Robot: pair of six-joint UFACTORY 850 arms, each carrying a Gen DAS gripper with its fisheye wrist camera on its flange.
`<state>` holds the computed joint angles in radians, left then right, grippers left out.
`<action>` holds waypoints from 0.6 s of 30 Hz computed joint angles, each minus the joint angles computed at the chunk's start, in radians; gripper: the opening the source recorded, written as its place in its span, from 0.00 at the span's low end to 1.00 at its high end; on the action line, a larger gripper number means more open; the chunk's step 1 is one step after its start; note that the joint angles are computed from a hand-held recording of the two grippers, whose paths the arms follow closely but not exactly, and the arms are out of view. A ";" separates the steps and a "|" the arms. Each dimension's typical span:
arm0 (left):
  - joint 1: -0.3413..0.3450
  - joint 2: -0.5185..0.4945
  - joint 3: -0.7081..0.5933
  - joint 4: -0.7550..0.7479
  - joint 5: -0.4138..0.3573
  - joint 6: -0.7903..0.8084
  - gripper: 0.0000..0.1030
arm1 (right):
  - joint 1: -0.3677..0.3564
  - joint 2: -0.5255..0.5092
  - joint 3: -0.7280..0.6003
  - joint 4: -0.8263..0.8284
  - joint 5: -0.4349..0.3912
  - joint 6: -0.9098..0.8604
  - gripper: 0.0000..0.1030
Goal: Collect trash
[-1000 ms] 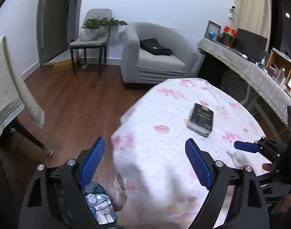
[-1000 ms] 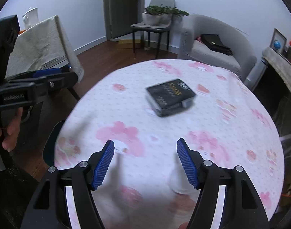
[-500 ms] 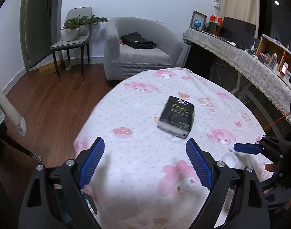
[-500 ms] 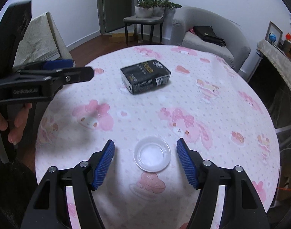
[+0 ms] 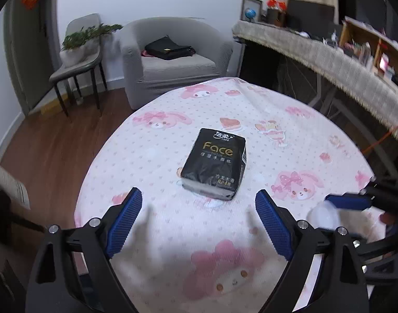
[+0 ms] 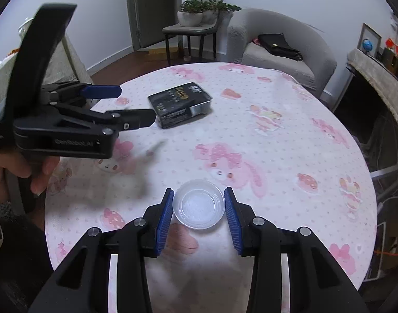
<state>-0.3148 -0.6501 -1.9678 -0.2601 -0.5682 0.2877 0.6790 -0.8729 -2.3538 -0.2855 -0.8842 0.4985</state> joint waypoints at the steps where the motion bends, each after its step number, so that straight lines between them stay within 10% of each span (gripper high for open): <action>1: -0.002 -0.010 -0.014 0.010 -0.004 -0.003 0.88 | -0.003 0.016 0.025 -0.001 0.011 0.009 0.39; 18: -0.024 -0.253 -0.383 0.123 -0.213 -0.004 0.87 | -0.039 0.125 0.201 0.047 0.102 0.004 0.39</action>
